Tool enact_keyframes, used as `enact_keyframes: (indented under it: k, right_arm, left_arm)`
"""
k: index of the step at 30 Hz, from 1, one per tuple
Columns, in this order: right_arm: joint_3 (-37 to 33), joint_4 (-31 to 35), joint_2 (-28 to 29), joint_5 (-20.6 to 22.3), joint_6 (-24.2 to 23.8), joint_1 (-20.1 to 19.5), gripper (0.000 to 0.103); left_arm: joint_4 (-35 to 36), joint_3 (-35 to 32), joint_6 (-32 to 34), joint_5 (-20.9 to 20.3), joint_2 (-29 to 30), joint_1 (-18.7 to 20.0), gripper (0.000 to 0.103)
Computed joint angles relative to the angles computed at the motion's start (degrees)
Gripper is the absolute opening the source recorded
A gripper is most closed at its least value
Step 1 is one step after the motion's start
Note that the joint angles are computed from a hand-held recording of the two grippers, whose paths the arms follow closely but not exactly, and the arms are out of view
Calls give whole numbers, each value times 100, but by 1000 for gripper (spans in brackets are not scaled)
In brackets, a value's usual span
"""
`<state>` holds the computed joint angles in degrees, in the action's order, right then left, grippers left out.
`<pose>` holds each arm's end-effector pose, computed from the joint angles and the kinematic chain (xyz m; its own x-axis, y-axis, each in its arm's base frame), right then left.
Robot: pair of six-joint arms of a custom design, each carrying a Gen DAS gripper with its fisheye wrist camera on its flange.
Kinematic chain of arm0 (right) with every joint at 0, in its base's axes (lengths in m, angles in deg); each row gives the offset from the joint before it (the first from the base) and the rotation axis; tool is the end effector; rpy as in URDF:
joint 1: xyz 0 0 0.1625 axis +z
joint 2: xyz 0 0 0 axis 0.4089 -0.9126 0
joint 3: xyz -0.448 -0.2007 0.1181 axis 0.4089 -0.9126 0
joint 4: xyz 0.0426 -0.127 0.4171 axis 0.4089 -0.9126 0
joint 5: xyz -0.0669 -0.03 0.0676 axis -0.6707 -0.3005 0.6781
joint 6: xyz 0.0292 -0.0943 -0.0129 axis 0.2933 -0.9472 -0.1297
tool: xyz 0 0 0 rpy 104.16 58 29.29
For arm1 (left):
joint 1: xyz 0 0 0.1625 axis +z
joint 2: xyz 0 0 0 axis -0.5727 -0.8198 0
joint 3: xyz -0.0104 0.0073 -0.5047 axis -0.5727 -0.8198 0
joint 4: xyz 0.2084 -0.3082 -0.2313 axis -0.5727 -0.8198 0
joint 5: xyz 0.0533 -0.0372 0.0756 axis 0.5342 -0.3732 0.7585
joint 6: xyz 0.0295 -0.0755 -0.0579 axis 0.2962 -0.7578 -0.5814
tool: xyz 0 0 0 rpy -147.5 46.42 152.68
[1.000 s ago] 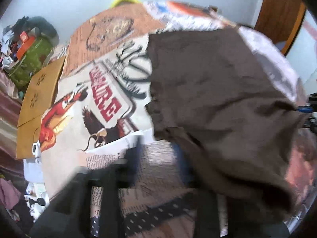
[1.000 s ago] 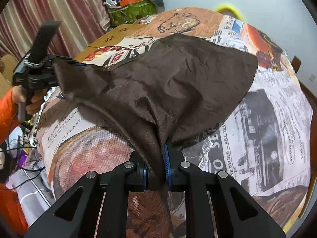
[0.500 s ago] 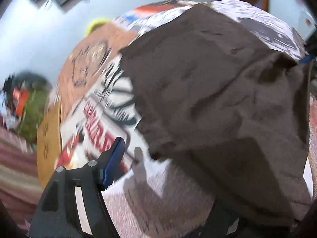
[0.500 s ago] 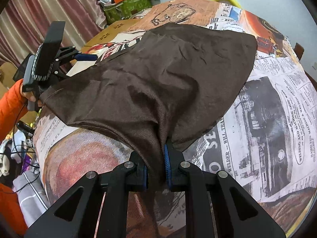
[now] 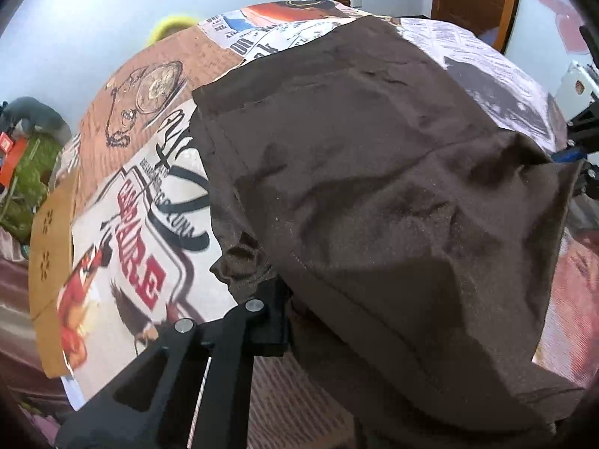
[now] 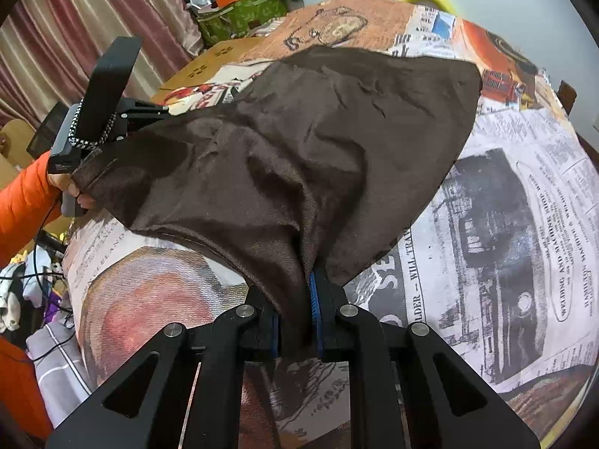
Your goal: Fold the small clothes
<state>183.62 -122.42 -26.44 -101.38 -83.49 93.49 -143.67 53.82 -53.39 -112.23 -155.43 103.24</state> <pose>0.3863 -0.5295 0.0193 -0.7640 -0.5207 0.3810 -0.5879 0.8051 -0.0784 -0.0416 -0.6414 0.2881 -0.4790 0.5529 -0.6818 0.6983 0.7106 0.0857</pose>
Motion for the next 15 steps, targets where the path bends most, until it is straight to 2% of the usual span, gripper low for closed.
enact_keyframes:
  k: [3,7,12,15]
  right_arm:
    - [60,-94,-78,16,-51,55,11]
    - [167,-290,-216,64,-69,135,11]
    - [69,-439,-299,34,-227,210,11]
    - [-148,-438,-262,-25,-381,222,11]
  left_arm:
    - [143,174,-159,-132,-257,-100,6]
    - [539,238,-587,-549,-654,-195,6]
    - [1093,-141,-1227,-1109,-738,-125,6]
    - [1546,-599,-1751,-1568,-593,58,6]
